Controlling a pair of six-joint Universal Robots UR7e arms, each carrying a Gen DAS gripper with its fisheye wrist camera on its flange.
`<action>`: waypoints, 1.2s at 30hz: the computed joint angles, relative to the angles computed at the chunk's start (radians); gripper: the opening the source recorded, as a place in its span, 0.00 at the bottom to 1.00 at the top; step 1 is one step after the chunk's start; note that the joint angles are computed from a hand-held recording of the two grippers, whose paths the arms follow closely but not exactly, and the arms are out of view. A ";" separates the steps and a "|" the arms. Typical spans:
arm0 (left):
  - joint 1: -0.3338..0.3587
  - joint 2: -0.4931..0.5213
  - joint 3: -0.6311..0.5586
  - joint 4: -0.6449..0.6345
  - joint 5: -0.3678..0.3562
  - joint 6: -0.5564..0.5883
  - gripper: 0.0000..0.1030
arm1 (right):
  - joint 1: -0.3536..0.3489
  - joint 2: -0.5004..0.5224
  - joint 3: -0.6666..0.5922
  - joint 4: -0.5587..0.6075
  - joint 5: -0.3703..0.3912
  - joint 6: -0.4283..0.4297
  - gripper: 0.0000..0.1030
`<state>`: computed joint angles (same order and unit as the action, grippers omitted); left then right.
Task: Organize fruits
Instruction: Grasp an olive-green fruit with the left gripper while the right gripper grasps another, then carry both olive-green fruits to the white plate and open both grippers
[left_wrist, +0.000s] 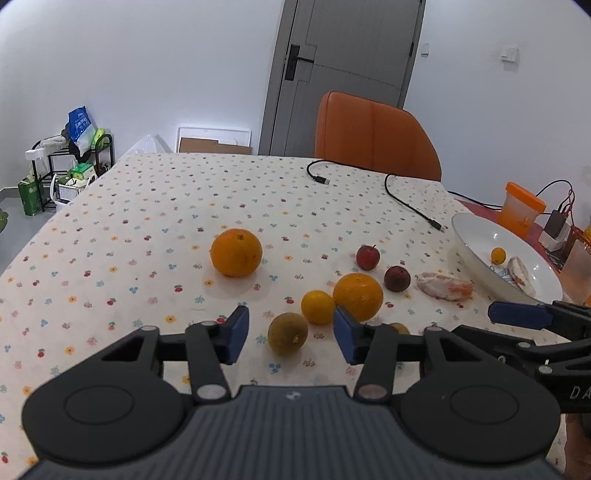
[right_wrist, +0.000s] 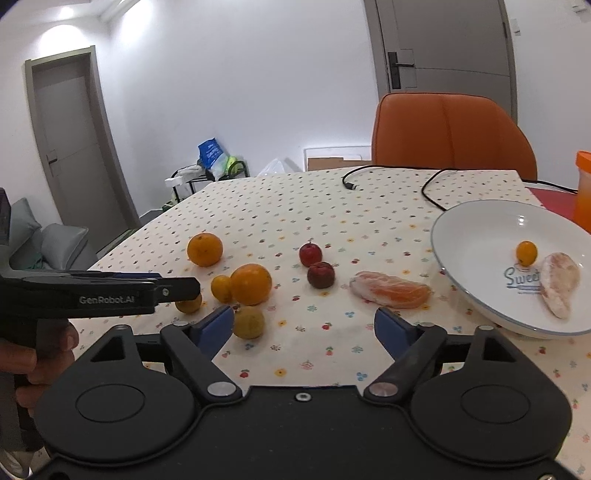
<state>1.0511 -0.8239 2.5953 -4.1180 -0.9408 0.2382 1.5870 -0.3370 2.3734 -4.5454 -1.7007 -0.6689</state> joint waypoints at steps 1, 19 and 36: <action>0.006 -0.002 -0.005 0.017 0.001 -0.011 0.34 | 0.000 -0.002 -0.003 0.012 0.002 0.000 0.79; -0.002 -0.052 0.022 0.019 0.043 -0.032 0.22 | 0.029 0.003 -0.080 0.195 0.003 0.002 0.58; -0.074 -0.012 0.020 -0.003 0.031 -0.037 0.22 | -0.014 -0.040 -0.016 0.106 0.032 0.014 0.25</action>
